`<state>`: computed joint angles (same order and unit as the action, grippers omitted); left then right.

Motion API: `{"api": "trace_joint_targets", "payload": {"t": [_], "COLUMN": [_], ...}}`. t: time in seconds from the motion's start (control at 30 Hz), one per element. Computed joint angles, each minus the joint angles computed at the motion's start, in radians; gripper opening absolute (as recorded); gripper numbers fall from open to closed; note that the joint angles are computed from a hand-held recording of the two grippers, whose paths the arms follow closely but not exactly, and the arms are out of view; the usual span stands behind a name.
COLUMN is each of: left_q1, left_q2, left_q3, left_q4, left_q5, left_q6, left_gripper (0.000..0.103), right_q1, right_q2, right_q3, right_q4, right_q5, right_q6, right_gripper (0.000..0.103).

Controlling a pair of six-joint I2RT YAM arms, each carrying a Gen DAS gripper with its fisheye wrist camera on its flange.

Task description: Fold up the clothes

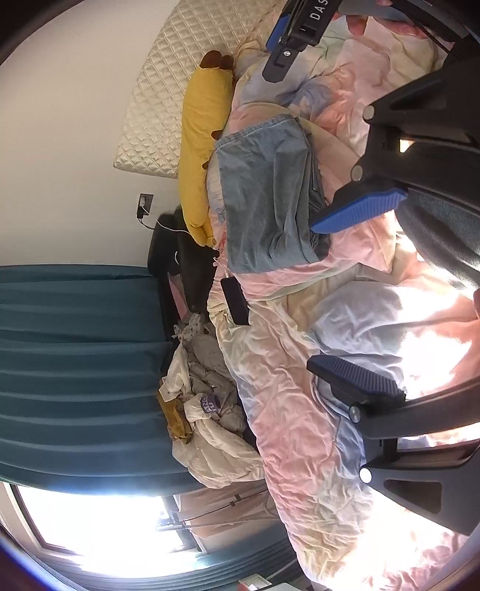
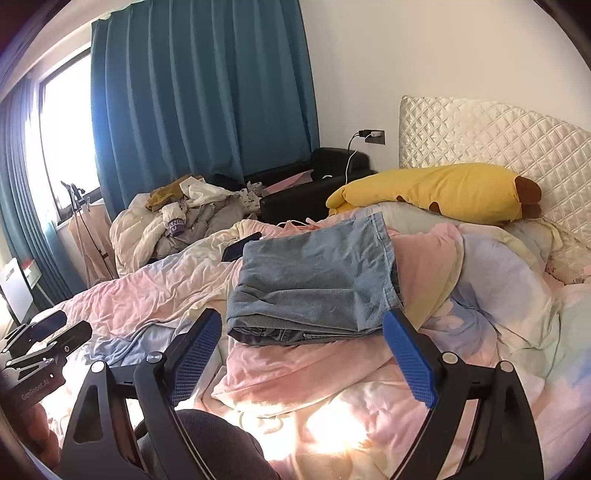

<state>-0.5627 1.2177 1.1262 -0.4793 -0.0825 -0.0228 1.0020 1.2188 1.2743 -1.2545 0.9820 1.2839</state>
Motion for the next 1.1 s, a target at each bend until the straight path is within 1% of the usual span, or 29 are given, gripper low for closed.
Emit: {"api": "trace_joint_targets", "payload": {"t": [0.07, 0.1, 0.2, 0.27, 0.4, 0.43, 0.7, 0.83, 1.0, 1.1], "left_q1": [0.003, 0.012, 0.045, 0.066, 0.138, 0.146, 0.162, 0.146, 0.139, 0.146], "left_q2": [-0.028, -0.040, -0.056, -0.061, -0.076, -0.073, -0.039, -0.044, -0.057, -0.060], "left_q3": [-0.032, -0.048, -0.083, -0.107, -0.159, -0.165, -0.195, -0.199, -0.202, -0.202], "left_q4": [0.011, 0.016, 0.033, 0.049, 0.094, 0.099, 0.119, 0.116, 0.118, 0.115], "left_q5": [-0.003, 0.008, 0.060, 0.083, 0.153, 0.155, 0.154, 0.140, 0.125, 0.131], "left_q6": [0.005, 0.002, -0.002, 0.015, -0.021, -0.017, -0.002, 0.006, 0.002, -0.002], "left_gripper": [0.070, 0.070, 0.070, 0.070, 0.070, 0.070, 0.070, 0.070, 0.070, 0.070], "right_q1": [0.053, 0.066, 0.091, 0.104, 0.123, 0.127, 0.136, 0.121, 0.117, 0.120], "right_q2": [0.041, 0.061, 0.107, 0.139, 0.218, 0.237, 0.312, 0.311, 0.315, 0.315], "right_q3": [0.017, 0.025, 0.039, 0.052, 0.084, 0.092, 0.128, 0.119, 0.116, 0.115], "right_q4": [-0.086, -0.120, -0.156, -0.175, -0.196, -0.201, -0.231, -0.224, -0.254, -0.265], "right_q5": [0.047, 0.053, 0.040, 0.037, 0.051, 0.055, 0.077, 0.055, 0.040, 0.034], "right_q6": [0.119, 0.161, 0.216, 0.251, 0.290, 0.299, 0.346, 0.341, 0.368, 0.383], "right_gripper": [0.090, 0.090, 0.090, 0.090, 0.090, 0.090, 0.090, 0.090, 0.090, 0.090]}}
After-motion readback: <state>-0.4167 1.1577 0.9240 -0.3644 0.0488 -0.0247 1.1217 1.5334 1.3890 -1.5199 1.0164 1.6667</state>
